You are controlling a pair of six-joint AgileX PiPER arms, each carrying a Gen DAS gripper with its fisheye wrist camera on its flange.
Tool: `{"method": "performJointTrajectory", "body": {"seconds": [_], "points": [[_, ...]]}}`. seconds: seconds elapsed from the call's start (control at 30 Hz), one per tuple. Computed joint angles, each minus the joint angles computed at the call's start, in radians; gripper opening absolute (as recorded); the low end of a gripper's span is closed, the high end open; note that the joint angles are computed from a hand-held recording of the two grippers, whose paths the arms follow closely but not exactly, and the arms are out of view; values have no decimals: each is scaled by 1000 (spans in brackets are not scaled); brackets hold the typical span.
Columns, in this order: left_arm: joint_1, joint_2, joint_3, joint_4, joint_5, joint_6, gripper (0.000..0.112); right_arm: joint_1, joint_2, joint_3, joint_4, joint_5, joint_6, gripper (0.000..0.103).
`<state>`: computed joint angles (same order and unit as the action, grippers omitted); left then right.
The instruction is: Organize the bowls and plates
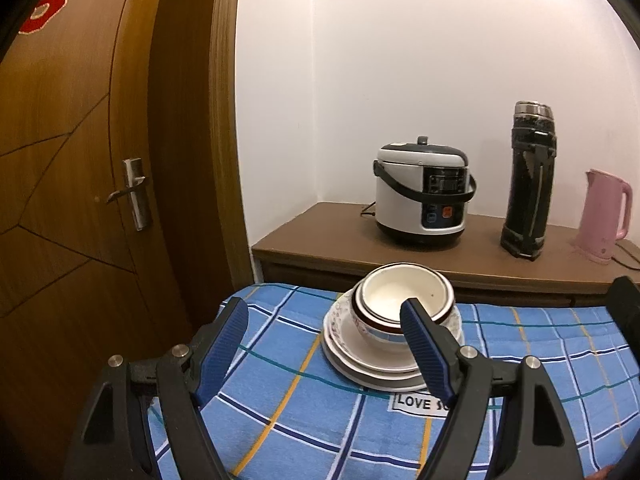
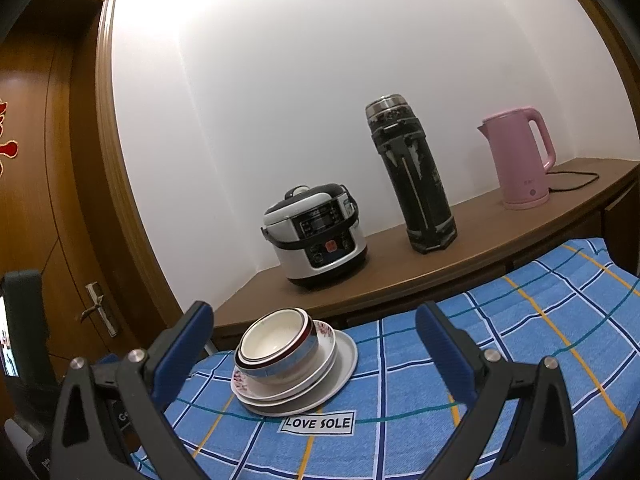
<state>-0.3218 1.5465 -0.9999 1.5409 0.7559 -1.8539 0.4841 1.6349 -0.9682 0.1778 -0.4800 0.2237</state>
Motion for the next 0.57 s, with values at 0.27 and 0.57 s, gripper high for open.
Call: {"method": "performJointTrajectory", "body": {"seconds": [0.27,0.57], "points": [[1,-11,5,16,-57,-15,80,-22,-3,3,-46,-1,44,103],[-18,9,-37,-44,-32,52,80,-54,-1,3,-114,8,120,103]]}}
